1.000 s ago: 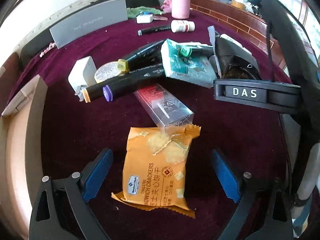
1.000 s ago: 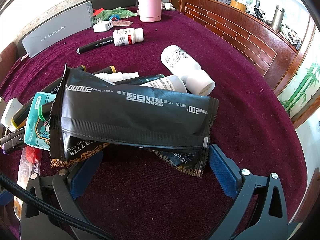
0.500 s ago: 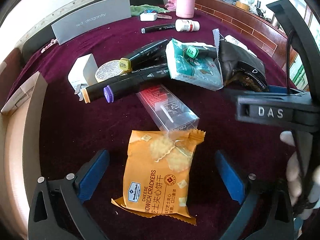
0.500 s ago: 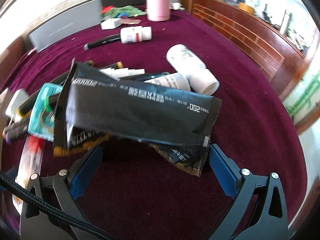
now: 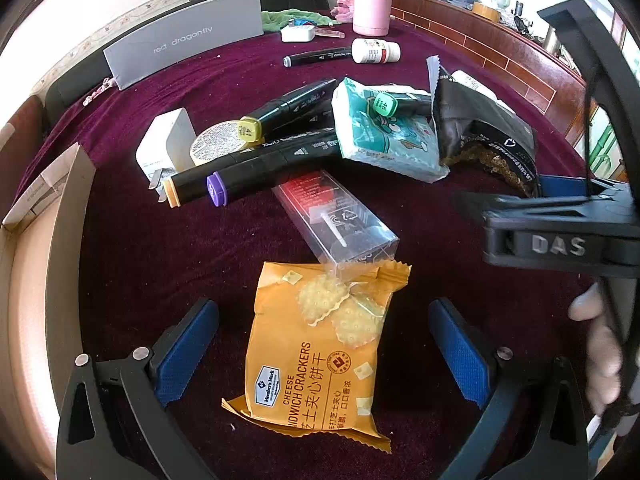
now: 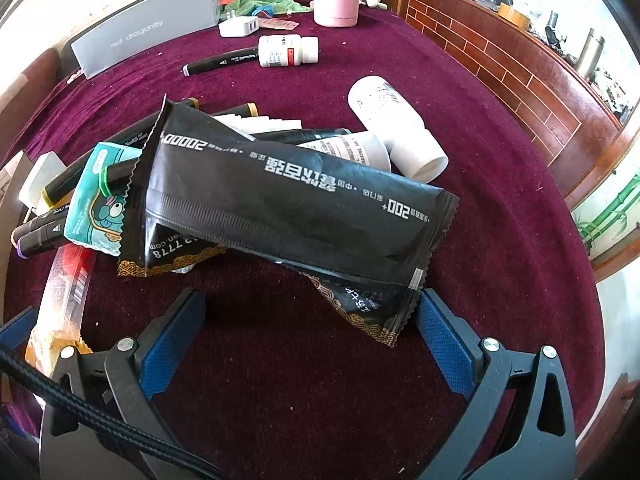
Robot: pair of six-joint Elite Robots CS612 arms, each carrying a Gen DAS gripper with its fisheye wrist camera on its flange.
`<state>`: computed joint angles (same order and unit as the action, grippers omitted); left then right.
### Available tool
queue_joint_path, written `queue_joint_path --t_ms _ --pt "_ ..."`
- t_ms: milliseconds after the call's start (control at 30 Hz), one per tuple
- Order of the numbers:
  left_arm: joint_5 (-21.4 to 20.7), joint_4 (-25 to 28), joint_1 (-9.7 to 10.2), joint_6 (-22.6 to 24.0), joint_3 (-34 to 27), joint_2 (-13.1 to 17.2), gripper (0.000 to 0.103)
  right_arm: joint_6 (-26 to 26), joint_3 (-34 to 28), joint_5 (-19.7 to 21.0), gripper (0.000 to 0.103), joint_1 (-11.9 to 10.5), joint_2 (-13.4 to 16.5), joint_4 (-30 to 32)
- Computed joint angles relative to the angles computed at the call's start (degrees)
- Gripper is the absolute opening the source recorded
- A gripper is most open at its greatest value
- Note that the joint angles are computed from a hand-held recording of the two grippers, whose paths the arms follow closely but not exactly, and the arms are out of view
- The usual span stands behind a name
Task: Organize objects
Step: 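Grasp the yellow crackers packet with the left gripper, then lift the crackers packet with the left gripper while the right grasps the candle package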
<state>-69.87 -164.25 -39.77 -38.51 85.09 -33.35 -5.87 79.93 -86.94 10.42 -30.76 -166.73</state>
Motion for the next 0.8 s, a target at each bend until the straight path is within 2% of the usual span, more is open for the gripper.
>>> queue_joint_path --t_ms 100,167,267,367,433,500,600,767,800 --pt "-0.5 -0.1 0.09 0.4 0.1 -0.1 0.101 -2.1 0.1 1.7 0.101 -0.4 -0.8 3.0" --pt "-1.1 -0.6 0.21 0.7 0.4 -0.2 0.101 -1.5 2.1 4.2 0.098 -1.2 -1.9 0.9" --pt "-2.4 -2.3 0.37 1.0 1.4 -0.6 0.101 0.5 6.2 3.4 0.098 -1.8 -3.6 -9.5" --pt "-4.2 -5.4 0.65 1.2 3.1 -1.2 0.101 2.1 10.9 3.5 0.098 -2.4 -4.9 -24.5" --pt "-4.5 -6.1 0.75 0.8 3.9 -1.5 0.101 1.0 13.0 4.0 0.098 -2.6 -5.2 -31.9" --pt "-4.6 -6.3 0.75 1.2 4.1 -1.5 0.101 -1.3 14.1 1.7 0.098 -2.4 -5.2 -36.3" --pt "-4.3 -6.1 0.81 0.8 3.8 -1.4 0.101 -4.3 15.2 -1.6 0.098 -2.3 -5.3 -39.1" --pt "-0.7 -2.2 -0.04 1.2 2.0 -0.7 0.099 -2.5 18.5 1.3 0.098 -5.0 -7.2 -40.4" --pt "0.3 -1.9 -0.36 1.7 1.7 -0.6 0.095 -2.2 19.0 1.5 0.098 -5.3 -7.5 -40.9"
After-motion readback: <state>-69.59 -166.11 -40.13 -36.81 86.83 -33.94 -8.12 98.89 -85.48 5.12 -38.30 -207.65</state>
